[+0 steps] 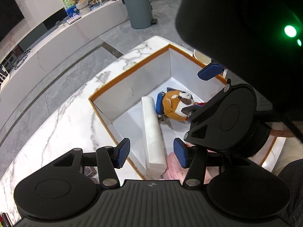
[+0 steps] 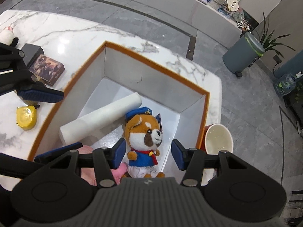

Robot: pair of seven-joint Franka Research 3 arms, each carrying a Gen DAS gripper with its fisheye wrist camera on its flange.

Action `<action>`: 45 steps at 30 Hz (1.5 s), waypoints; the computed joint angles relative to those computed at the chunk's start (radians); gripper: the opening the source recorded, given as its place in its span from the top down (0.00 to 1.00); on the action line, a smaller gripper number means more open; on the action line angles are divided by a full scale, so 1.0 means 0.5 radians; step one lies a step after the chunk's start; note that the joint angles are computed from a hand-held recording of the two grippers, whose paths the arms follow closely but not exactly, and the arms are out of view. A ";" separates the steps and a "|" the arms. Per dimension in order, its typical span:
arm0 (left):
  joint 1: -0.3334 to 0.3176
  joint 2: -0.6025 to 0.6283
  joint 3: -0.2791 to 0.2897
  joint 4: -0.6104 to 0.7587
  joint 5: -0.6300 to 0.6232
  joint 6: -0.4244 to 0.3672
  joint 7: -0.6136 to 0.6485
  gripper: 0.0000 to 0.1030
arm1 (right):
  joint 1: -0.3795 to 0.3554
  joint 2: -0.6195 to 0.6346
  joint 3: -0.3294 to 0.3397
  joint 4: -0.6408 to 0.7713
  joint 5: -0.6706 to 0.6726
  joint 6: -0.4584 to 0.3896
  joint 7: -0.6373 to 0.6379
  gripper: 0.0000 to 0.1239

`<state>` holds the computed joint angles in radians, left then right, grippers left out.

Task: Organize objects
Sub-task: 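Lower the cylinder and fox plush into the box, then withdraw both tools from the box toward the table items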

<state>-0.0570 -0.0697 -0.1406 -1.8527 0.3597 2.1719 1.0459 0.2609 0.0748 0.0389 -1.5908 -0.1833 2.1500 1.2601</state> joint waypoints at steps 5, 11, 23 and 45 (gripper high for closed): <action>-0.025 -0.069 -0.031 0.031 0.044 -0.082 -0.053 0.40 | 0.012 -0.048 0.014 0.011 -0.013 -0.016 -0.008 0.55; -0.011 -0.205 -0.018 -0.059 0.073 -0.043 -0.093 0.40 | 0.036 -0.106 0.045 0.023 -0.019 0.003 -0.010 0.55; 0.075 -0.595 -0.009 -0.358 0.139 -0.003 -0.238 0.36 | 0.116 -0.167 0.121 0.075 0.107 0.114 -0.009 0.52; 0.292 -1.574 0.120 -1.311 0.066 0.211 -0.516 0.26 | 0.393 -0.072 0.256 -0.094 0.436 0.418 0.175 0.38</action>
<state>0.0890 -0.8568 -0.0808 -2.5083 0.3927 2.2775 0.7881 0.4574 0.0387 0.1670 -1.6378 0.0347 2.3592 1.3475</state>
